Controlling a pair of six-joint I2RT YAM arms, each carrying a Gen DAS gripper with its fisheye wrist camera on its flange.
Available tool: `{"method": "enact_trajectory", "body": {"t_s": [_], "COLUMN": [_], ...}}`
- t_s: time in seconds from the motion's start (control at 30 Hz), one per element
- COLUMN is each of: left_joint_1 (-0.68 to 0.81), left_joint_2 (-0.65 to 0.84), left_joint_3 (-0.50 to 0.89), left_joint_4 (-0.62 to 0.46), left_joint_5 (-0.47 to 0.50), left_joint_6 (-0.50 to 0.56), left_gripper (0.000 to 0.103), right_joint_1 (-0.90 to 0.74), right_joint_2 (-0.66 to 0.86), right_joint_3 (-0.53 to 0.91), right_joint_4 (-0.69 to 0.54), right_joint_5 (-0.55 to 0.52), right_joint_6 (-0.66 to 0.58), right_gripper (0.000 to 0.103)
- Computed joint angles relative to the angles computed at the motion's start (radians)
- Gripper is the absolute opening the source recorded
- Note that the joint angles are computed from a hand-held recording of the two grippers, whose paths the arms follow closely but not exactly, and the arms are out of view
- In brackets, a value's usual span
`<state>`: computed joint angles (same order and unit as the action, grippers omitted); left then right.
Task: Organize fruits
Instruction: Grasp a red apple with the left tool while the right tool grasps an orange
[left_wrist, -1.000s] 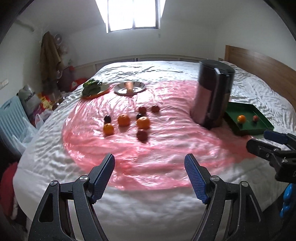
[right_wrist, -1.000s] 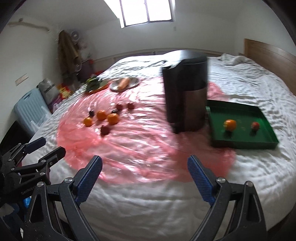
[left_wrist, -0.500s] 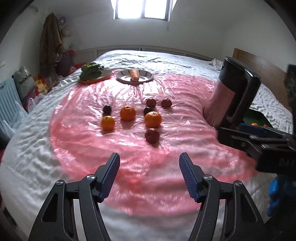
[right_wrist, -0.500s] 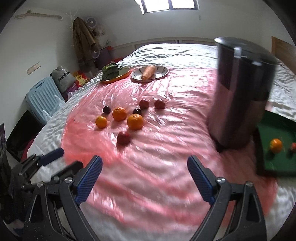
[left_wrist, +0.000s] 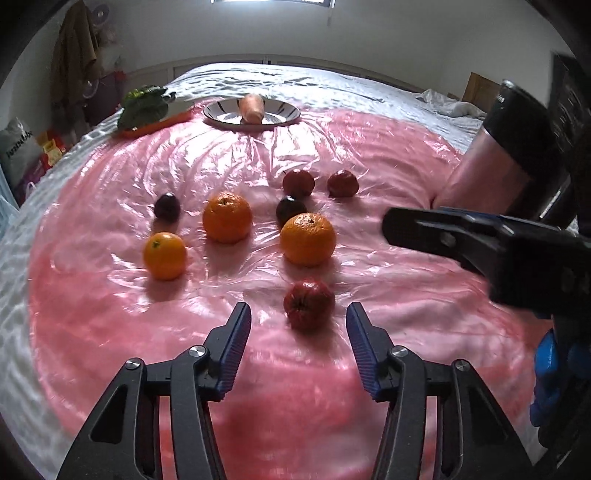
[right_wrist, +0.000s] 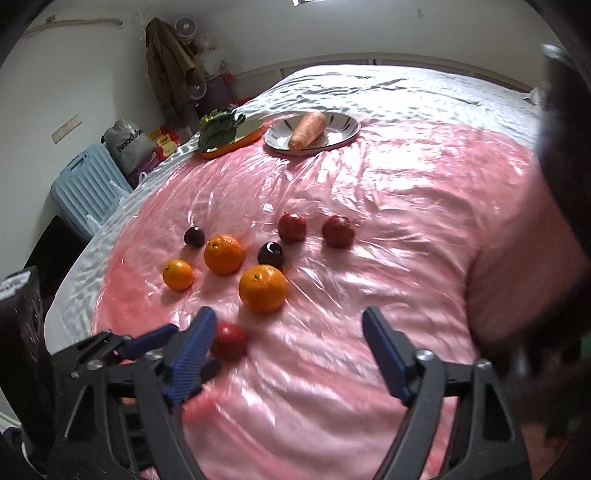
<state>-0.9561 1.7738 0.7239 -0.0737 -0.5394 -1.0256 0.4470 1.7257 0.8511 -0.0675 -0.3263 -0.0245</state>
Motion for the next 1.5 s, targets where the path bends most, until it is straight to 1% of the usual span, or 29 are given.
{"method": "enact_trajectory", "body": {"t_s": [0.13,0.3,0.4,0.47,0.5,0.53,0.57,0.6,0.63,0.73,0.87,1.1,1.37,1.5], "left_joint_1": [0.027,0.05,0.069,0.08,0.083,0.086,0.087,0.09,0.094,0.098,0.102,0.113,0.117,0.107], "left_joint_2": [0.03,0.048,0.051,0.058,0.06,0.064,0.067,0.071,0.075,0.087,0.095,0.098,0.081,0.07], "left_joint_3": [-0.015,-0.019,-0.037,-0.042,-0.043,-0.044,-0.043,-0.042,-0.042,-0.036,-0.035,-0.066,-0.107,-0.11], "left_joint_4": [0.077,0.123,0.164,0.182,0.187,0.194,0.197,0.199,0.204,0.204,0.215,0.275,0.334,0.327], "left_joint_5": [0.04,0.08,0.111,0.128,0.134,0.139,0.143,0.147,0.151,0.157,0.162,0.185,0.191,0.176], "left_joint_6": [0.031,0.066,0.075,0.082,0.085,0.087,0.087,0.089,0.092,0.099,0.102,0.096,0.078,0.069], "left_gripper": [0.048,0.047,0.041,0.035,0.034,0.032,0.031,0.031,0.031,0.031,0.03,0.03,0.029,0.029], "right_joint_1": [0.028,0.07,0.094,0.106,0.111,0.114,0.118,0.123,0.127,0.124,0.106,0.072,0.045,0.027], "right_joint_2": [0.126,0.226,0.273,0.3,0.312,0.325,0.339,0.349,0.355,0.372,0.383,0.389,0.344,0.307], "right_joint_3": [0.111,0.196,0.236,0.262,0.274,0.288,0.301,0.311,0.315,0.325,0.33,0.316,0.269,0.233], "right_joint_4": [-0.023,-0.042,-0.054,-0.066,-0.073,-0.082,-0.092,-0.098,-0.101,-0.104,-0.098,-0.073,-0.037,-0.022], "right_joint_5": [-0.021,-0.013,0.0,0.017,0.021,0.024,0.029,0.035,0.043,0.037,0.0,-0.075,-0.122,-0.136], "right_joint_6": [0.013,0.015,0.023,0.022,0.023,0.025,0.024,0.024,0.024,0.03,0.031,0.047,0.059,0.068], "right_gripper": [0.103,0.103,0.103,0.103,0.103,0.099,0.083,0.079,0.076,0.076,0.074,0.074,0.074,0.074]}}
